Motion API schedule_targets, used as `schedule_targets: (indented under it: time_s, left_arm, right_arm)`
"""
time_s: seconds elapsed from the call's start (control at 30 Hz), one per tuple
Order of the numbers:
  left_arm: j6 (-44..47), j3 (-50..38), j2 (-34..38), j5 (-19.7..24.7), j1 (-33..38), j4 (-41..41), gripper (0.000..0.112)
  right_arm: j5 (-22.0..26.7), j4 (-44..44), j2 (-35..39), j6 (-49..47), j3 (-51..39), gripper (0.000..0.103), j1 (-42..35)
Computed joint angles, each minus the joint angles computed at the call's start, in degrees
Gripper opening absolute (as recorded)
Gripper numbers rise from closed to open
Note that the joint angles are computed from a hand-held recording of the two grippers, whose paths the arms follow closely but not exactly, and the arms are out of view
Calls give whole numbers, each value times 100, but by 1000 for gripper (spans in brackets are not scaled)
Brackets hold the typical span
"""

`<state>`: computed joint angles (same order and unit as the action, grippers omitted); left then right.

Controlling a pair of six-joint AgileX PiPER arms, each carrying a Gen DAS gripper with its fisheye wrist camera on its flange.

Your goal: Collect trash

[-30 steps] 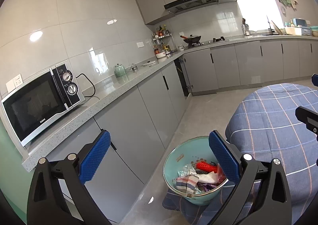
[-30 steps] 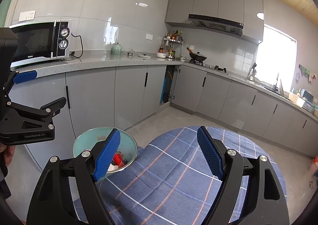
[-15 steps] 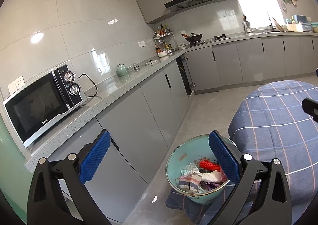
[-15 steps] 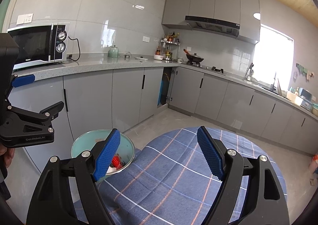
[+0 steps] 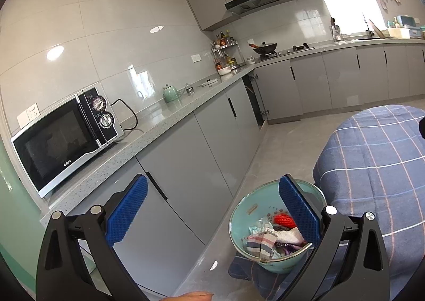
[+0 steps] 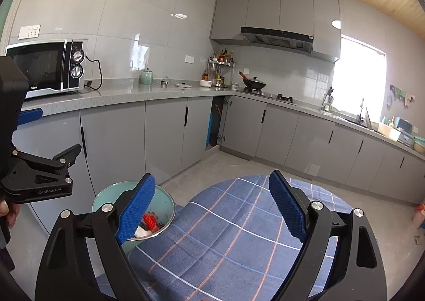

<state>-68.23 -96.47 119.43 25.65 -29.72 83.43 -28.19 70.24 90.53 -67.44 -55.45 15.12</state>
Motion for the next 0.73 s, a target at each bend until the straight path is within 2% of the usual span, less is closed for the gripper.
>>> schedule_targets:
  time_s: [0.33, 0.73]
  left_arm:
    - [-25, -70, 86, 147, -24, 13, 97]
    - [453, -152, 101, -41, 11, -466, 97]
  right_arm:
    - [35, -42, 1, 57, 28, 86, -24]
    - [48, -41, 6, 106, 51, 86, -24]
